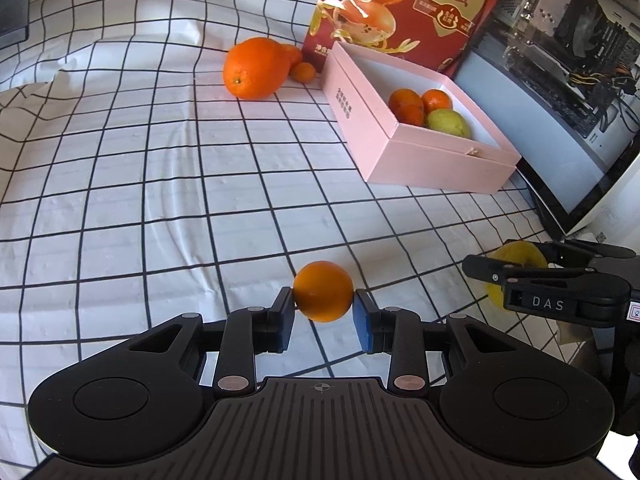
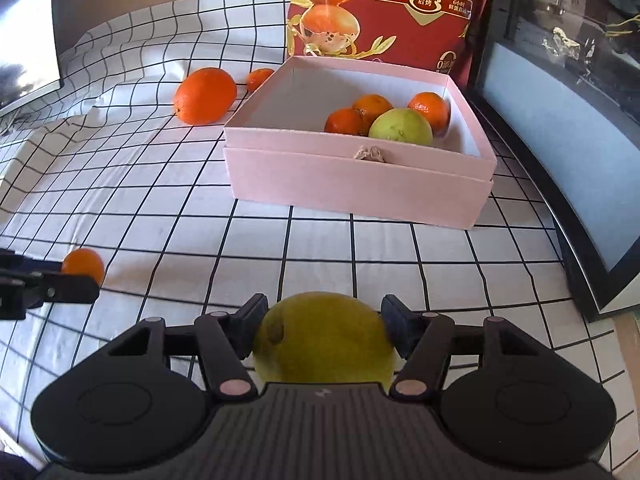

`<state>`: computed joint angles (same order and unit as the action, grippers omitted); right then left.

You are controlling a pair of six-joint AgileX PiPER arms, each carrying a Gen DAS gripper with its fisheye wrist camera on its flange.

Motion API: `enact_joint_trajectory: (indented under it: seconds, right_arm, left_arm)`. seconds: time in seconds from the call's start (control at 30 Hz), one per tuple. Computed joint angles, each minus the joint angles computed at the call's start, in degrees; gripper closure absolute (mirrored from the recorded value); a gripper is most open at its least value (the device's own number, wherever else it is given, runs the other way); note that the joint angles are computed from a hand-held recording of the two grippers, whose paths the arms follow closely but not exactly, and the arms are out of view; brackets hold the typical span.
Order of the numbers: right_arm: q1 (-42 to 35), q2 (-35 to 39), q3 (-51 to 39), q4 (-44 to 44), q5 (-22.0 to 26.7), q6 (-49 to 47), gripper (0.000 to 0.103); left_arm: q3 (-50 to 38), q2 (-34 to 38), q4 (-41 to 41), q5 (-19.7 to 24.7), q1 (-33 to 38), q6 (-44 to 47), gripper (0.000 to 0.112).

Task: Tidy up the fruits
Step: 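Hold the pear in the right tool and the tangerine in the left tool above the table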

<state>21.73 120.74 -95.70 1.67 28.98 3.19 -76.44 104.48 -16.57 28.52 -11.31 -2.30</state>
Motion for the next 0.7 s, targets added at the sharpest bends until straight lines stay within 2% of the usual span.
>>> enact_joint_trajectory:
  seconds: [0.2,0.33,0.57,0.7]
  right_arm:
    - [-0.7,-1.1,2.0,3.2,-1.3,-4.8,0.040]
    - [-1.8,-2.8,5.2,8.5,-3.4,-9.9,0.039]
    - [-2.9,-4.3,9.0,16.4,-3.7,-16.0,0.035]
    - [-2.2,-5.3,11.5,15.3,-5.2,-15.2,0.034]
  left_arm:
    - [-0.5,0.1,1.6,0.0,-1.0,-1.2,0.076]
    - [-0.9,0.3,2.4,0.3,-1.2,-2.1,0.076]
    - [-1.9,1.1,1.5,1.2,-1.5,-0.9,0.076]
    - [-2.1,1.4,1.6,1.3,-1.6,-1.3,0.076]
